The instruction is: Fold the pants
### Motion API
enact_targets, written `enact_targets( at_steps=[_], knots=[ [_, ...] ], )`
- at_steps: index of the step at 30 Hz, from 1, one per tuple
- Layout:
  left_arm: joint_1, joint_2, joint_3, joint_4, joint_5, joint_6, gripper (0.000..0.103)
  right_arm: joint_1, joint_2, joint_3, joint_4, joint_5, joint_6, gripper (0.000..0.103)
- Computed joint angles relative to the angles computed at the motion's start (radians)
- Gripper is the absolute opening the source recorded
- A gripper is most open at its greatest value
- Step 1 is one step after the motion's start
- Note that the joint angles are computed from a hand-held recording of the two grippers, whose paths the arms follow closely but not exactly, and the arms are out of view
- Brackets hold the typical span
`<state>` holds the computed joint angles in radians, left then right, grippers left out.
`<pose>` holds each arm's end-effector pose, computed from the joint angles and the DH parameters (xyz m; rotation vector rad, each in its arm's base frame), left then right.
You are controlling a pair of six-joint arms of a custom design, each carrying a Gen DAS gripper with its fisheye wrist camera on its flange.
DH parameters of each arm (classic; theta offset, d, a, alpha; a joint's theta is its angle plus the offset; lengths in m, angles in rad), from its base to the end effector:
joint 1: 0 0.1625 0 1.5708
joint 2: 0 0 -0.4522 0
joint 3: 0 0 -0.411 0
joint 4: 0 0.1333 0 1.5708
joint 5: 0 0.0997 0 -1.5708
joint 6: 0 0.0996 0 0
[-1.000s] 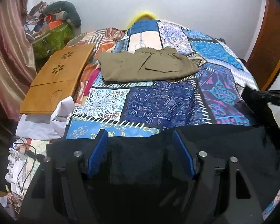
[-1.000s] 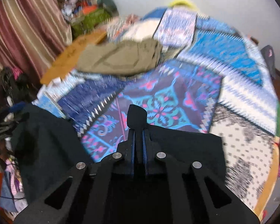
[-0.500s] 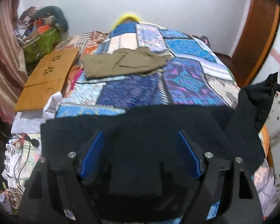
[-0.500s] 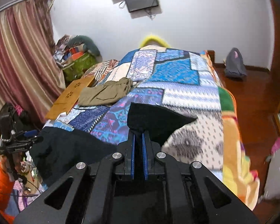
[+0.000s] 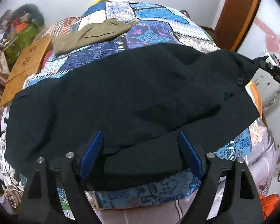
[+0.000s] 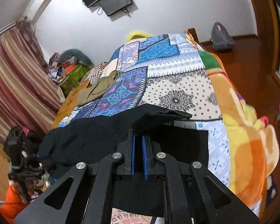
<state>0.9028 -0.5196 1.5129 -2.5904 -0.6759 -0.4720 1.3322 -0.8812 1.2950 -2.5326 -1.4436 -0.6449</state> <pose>-0.2792 -0.6945 -0.0170 0.2130 2.3166 -0.6282 -0.0474 -0.8124 0.3137 0.6377 -2.8376 0.8180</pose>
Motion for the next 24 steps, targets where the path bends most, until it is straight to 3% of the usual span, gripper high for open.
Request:
enact_targets(
  at_steps=[4,6,8,13,19,23,24],
  knots=[
    [-0.001,0.041,-0.051,-0.026,0.053,0.048,0.081,-0.011,-0.002,0.005,-0.013,0.007,0.015,0.006],
    [0.001,0.059,-0.077,-0.047,0.058,0.094,0.065,-0.014,-0.004,0.004,-0.017,0.01,0.022,0.006],
    [0.001,0.074,-0.103,-0.026,0.066,0.127,0.037,-0.017,-0.008,0.009,-0.022,0.015,0.023,0.006],
    [-0.013,0.078,-0.105,-0.066,0.066,0.205,0.005,-0.026,-0.029,0.032,-0.039,0.026,0.027,0.005],
    [-0.044,0.039,-0.044,-0.142,0.075,0.254,0.005,-0.051,-0.087,0.106,-0.064,0.058,0.046,0.004],
    [-0.042,0.039,-0.043,-0.11,0.069,0.237,0.005,-0.055,-0.092,0.143,-0.08,-0.031,0.064,0.006],
    [-0.04,0.043,-0.048,-0.103,0.069,0.235,0.005,-0.053,-0.085,0.142,-0.081,-0.064,0.068,0.011]
  ],
)
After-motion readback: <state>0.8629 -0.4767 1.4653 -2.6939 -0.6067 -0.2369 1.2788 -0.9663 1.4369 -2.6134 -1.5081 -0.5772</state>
